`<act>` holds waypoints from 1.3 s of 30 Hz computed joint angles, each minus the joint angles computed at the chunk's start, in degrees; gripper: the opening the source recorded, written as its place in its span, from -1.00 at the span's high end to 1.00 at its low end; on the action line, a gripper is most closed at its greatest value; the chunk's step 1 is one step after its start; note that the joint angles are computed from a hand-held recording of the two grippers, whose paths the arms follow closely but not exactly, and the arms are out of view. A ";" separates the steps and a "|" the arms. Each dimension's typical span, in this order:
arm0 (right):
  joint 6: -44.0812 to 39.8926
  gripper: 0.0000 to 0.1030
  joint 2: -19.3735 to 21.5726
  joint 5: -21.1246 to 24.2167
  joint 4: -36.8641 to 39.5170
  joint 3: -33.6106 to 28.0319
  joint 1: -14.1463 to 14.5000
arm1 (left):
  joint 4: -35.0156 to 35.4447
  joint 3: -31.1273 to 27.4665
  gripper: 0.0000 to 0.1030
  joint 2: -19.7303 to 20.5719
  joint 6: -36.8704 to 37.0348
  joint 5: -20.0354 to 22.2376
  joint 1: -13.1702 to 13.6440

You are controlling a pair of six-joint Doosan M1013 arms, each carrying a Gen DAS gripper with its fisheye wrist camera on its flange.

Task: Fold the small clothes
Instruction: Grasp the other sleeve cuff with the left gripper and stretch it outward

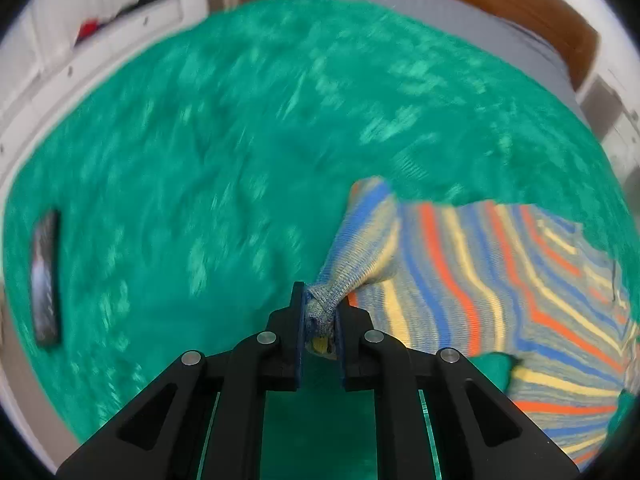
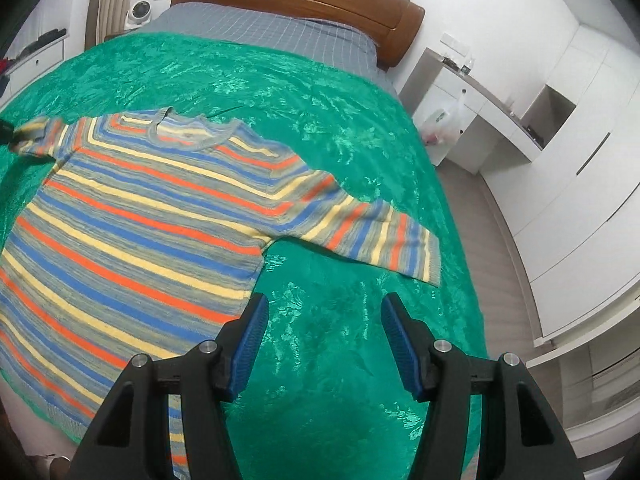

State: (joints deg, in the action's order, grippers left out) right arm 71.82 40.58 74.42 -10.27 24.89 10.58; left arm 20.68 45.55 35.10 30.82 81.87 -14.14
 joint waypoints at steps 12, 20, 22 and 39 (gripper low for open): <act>-0.30 -0.13 0.38 0.29 -3.21 -0.40 0.46 | -2.35 1.90 0.80 0.35 -1.64 0.30 0.19; -0.58 -0.13 -0.21 -0.78 -4.91 1.06 0.68 | -1.77 2.12 0.80 0.48 -1.60 0.63 0.06; -0.67 -0.13 -0.39 -1.07 -5.24 1.41 0.71 | -1.62 1.86 0.79 0.65 -1.17 0.76 0.05; -1.58 -0.15 -0.14 -1.18 -6.99 1.01 1.31 | -0.91 3.84 0.57 -1.27 -0.70 0.55 0.23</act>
State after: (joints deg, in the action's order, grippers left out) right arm 70.24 40.44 73.24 -17.26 25.89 11.90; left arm 19.77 49.39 33.84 30.12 82.42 -13.91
